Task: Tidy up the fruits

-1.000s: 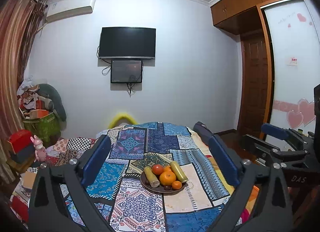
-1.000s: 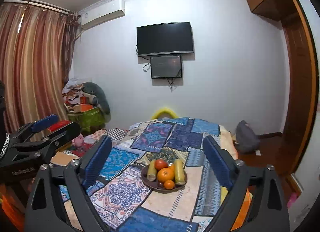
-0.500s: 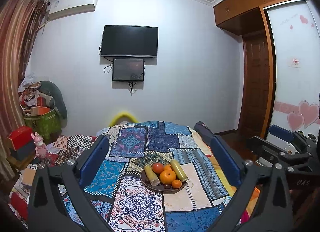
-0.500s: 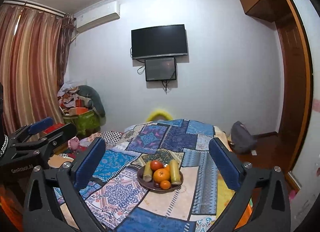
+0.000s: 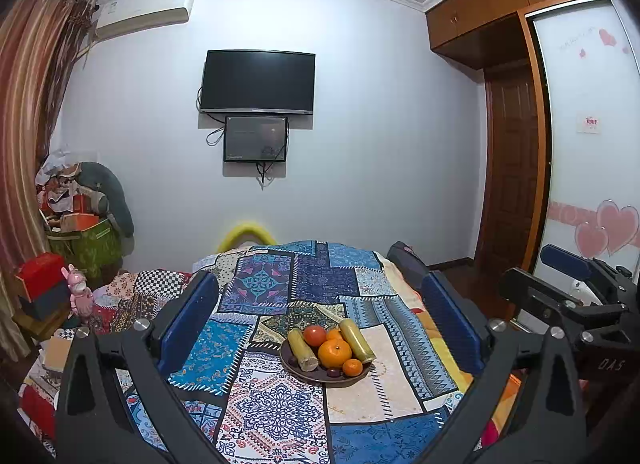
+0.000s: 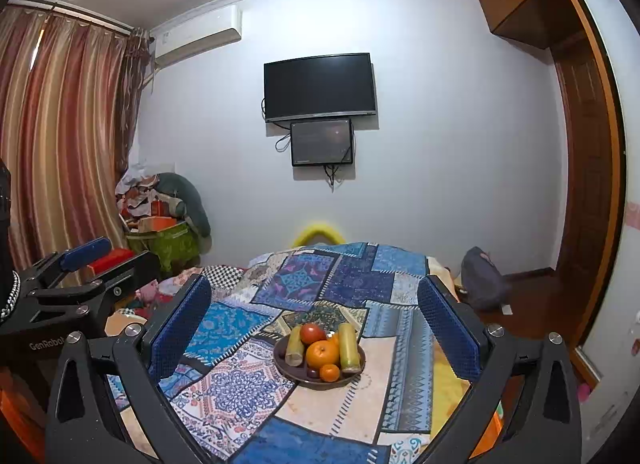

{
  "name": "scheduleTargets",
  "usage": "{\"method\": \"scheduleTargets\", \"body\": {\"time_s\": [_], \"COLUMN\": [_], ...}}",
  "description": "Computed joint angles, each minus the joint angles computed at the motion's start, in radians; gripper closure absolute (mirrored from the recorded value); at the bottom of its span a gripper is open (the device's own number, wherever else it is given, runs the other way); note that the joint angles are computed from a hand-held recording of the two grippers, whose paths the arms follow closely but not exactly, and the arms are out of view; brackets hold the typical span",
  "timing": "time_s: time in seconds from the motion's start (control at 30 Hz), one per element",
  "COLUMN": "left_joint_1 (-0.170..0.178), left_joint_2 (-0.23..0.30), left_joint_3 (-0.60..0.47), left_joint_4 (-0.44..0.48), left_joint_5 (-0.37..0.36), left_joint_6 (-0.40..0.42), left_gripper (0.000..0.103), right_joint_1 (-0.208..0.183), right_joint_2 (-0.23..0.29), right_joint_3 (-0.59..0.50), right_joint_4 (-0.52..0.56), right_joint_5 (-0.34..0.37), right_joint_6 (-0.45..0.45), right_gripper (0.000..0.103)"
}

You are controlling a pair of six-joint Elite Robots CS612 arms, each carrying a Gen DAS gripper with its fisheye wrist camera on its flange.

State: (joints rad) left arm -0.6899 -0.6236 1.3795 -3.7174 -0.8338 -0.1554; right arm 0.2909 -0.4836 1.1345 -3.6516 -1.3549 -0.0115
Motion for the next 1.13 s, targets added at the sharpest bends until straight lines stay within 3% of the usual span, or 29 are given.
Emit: {"method": "scheduleTargets", "body": {"time_s": [1.13], "left_joint_1": [0.006], "left_joint_2": [-0.005], "left_joint_3": [0.007], "left_joint_4": [0.029], "left_joint_5": [-0.046], "left_joint_6": [-0.011], "left_gripper": [0.0], "right_joint_1": [-0.001], "right_joint_2": [-0.007], "right_joint_3": [0.003], "right_joint_4": [0.01], "right_joint_5": [0.001], "right_joint_6": [-0.006], "right_gripper": [0.0]}}
